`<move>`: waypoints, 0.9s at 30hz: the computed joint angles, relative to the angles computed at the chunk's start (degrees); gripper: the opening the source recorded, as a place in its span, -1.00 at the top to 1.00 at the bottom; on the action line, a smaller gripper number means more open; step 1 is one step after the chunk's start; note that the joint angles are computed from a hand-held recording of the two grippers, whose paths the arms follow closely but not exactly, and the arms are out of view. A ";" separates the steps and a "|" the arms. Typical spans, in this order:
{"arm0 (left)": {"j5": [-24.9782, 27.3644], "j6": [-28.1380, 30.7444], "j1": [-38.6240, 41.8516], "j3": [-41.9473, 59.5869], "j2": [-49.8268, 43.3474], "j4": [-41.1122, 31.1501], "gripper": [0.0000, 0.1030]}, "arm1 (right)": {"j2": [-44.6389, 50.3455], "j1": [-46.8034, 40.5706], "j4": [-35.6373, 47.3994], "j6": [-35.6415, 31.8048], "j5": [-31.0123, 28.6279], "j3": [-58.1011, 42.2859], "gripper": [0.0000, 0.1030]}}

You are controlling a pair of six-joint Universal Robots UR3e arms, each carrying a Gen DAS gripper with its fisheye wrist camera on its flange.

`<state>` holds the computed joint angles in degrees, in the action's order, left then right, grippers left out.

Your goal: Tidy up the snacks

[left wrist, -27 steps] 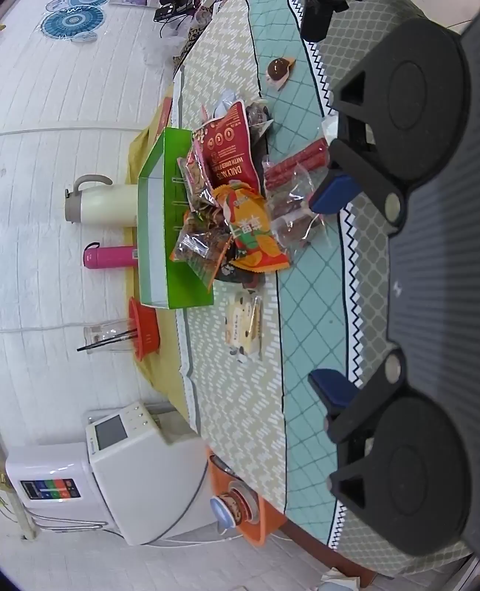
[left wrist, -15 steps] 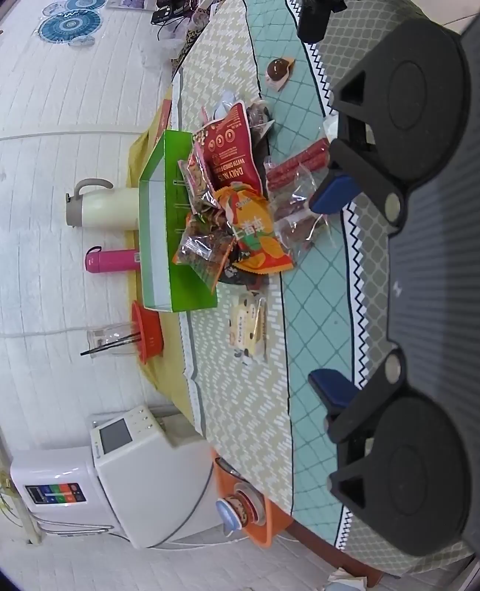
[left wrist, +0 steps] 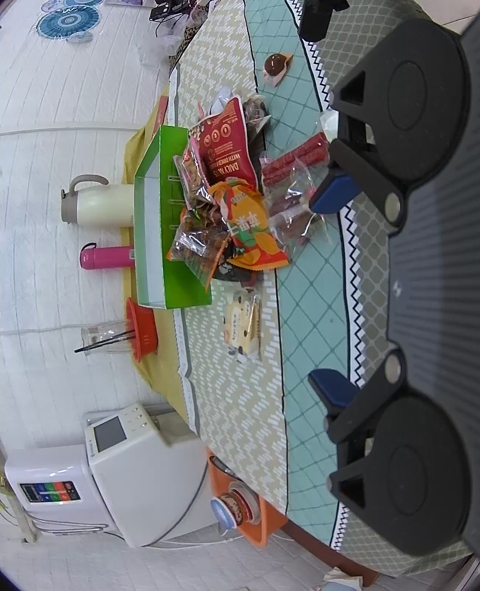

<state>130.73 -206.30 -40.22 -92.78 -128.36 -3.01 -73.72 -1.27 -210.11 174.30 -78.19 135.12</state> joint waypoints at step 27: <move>-2.77 0.35 2.15 0.67 -0.34 -0.77 -0.75 | 3.43 2.69 3.43 -1.25 -0.84 -5.85 -1.00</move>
<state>127.96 -205.94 -38.07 -92.11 -128.70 -3.78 -70.29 1.41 -206.68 173.05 -79.02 129.28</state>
